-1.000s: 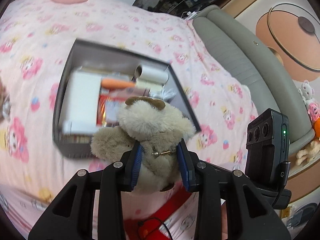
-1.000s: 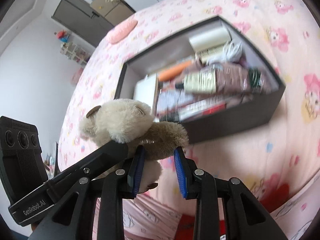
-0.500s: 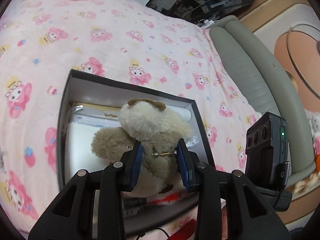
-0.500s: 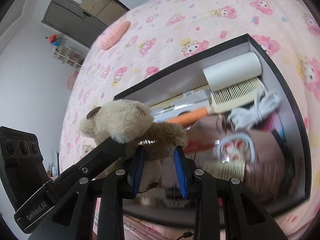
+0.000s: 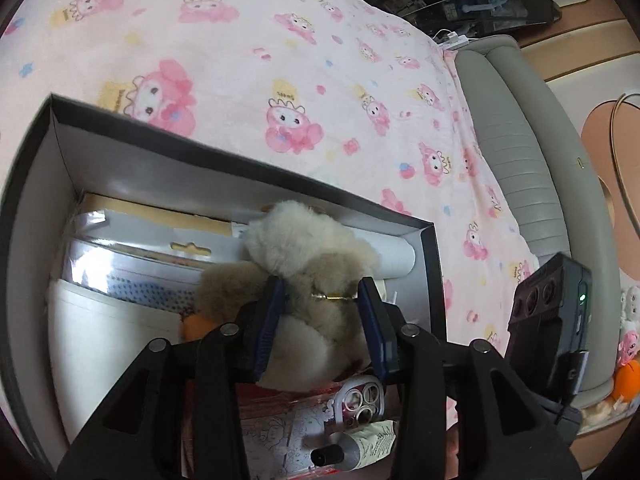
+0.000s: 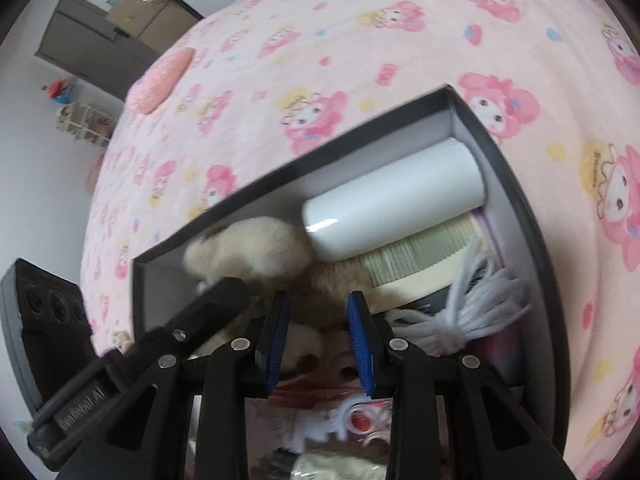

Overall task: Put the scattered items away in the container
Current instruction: 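Lower the teddy bear into the black box and open both grippers, then withdraw both grippers up and away from the black box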

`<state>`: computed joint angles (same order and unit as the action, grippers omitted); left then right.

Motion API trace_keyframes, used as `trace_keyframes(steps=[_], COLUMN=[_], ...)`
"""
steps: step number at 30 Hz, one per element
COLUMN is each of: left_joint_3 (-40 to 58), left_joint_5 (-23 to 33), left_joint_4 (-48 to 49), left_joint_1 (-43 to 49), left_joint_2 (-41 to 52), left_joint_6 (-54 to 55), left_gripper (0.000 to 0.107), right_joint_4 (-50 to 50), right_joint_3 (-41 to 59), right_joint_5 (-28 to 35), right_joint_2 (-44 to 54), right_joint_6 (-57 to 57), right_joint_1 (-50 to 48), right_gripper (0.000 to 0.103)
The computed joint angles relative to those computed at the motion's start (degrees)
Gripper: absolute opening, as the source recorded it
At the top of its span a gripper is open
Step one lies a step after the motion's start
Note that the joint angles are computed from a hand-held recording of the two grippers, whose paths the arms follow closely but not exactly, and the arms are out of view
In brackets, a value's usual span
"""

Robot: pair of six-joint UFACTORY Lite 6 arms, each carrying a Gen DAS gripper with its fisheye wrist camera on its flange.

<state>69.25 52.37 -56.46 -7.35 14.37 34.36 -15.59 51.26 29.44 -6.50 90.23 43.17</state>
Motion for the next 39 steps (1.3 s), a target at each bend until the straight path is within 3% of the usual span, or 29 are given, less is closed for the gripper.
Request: trace_keyframes(steps=[2, 6, 10, 18, 27, 32, 39], left_joint_3=[-1.48, -6.89, -9.07, -7.10, -16.79, -23.26, -28.09], left_joint_5=[-0.17, -5.69, -9.23, -6.63, -4.98, 0.78, 18.21], left_joint_4=[-0.24, 3.23, 6.69, 3.51, 14.62, 20.67, 19.44], left_joint_1=[1.25, 2.00, 0.26, -1.04, 0.17, 2.40, 19.88], left_joint_2=[-2.97, -10.56, -10.41, -8.15, -31.31, -48.26, -64.96], left_joint_6=[1.41, -0.05, -3.52, -1.73, -4.48, -7.31, 0.05], left_gripper=[0.040, 0.038, 0.033, 0.031, 0.041, 0.042, 0.042], right_joint_4=[-6.61, -16.82, -15.64, -17.56, -19.67, -19.15, -19.57], right_joint_3=[-1.15, -0.77, 1.71, 2.71, 10.71, 18.90, 32.99], right_joint_5=[1.90, 7.97, 7.73, 14.31, 28.49, 39.96, 50.84], right_joint_2=[-1.90, -4.04, -2.00, -1.25, 0.78, 5.56, 17.25], right_joint_6=[8.18, 20.93, 19.32, 25.06, 31.85, 38.79, 45.19], right_joint_1=[1.92, 6.97, 8.37, 12.21, 24.60, 36.46, 48.09], right_gripper=[0.028, 0.028, 0.028, 0.028, 0.030, 0.035, 0.035])
